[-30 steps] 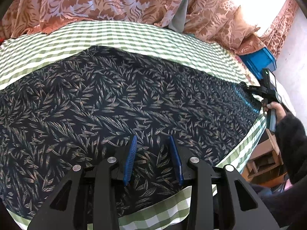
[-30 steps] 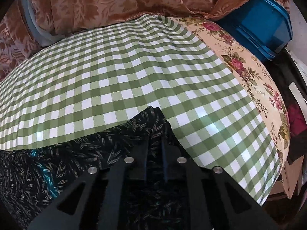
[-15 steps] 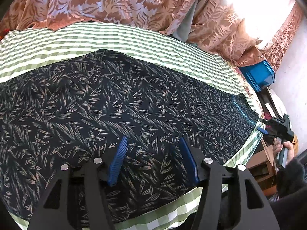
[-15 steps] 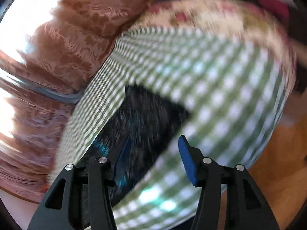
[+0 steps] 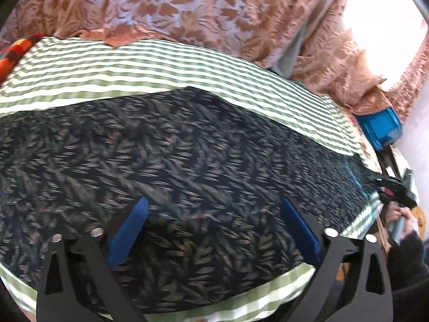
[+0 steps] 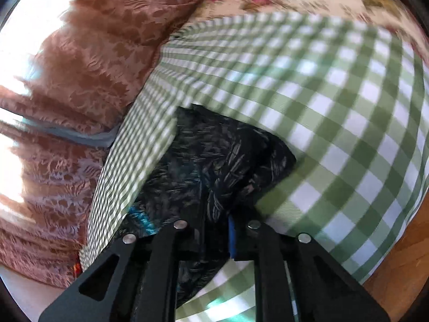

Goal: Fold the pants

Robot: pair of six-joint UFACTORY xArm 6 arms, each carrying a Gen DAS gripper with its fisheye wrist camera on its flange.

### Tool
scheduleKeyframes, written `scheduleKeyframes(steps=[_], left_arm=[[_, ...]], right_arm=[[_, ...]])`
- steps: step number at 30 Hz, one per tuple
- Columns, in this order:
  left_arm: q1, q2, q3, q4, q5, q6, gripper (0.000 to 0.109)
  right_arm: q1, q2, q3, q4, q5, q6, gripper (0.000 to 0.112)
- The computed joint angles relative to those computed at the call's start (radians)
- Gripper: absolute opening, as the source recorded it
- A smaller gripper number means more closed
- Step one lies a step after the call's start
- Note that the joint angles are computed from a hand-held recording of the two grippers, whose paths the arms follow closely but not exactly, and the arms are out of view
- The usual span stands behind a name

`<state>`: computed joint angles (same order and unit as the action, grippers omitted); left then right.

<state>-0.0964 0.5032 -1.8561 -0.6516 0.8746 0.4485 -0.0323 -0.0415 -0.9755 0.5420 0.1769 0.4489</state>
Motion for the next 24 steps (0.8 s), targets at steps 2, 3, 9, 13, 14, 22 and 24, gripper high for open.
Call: scheduleKeyframes(steps=[2, 3, 9, 13, 14, 22, 24], left_arm=[[0.012, 0.002, -0.001, -0.032, -0.018, -0.013, 0.099], [0.018, 0.002, 0.0, -0.049, -0.026, -0.021, 0.099], [0.094, 0.087, -0.146, -0.191, 0.167, -0.107, 0.099], [0.131, 0.131, -0.214, -0.301, 0.266, -0.165, 0.099], [0.138, 0.145, -0.232, -0.327, 0.289, -0.168, 0.099], [0.15, 0.26, -0.365, -0.502, 0.446, -0.223, 0.097], [0.138, 0.299, -0.423, -0.505, 0.48, -0.238, 0.09]], right_arm=[[0.02, -0.007, -0.04, -0.065, 0.023, 0.002, 0.01], [0.033, -0.006, -0.06, -0.073, 0.031, -0.014, 0.01], [0.165, 0.093, -0.296, -0.089, 0.089, -0.167, 0.01], [0.285, 0.239, -0.524, 0.078, 0.165, -0.408, 0.01], [0.318, 0.29, -0.595, 0.089, 0.196, -0.447, 0.01], [0.484, 0.59, -0.95, -0.131, 0.479, -0.47, 0.01], [0.501, 0.575, -0.899, -0.191, 0.452, -0.454, 0.01]])
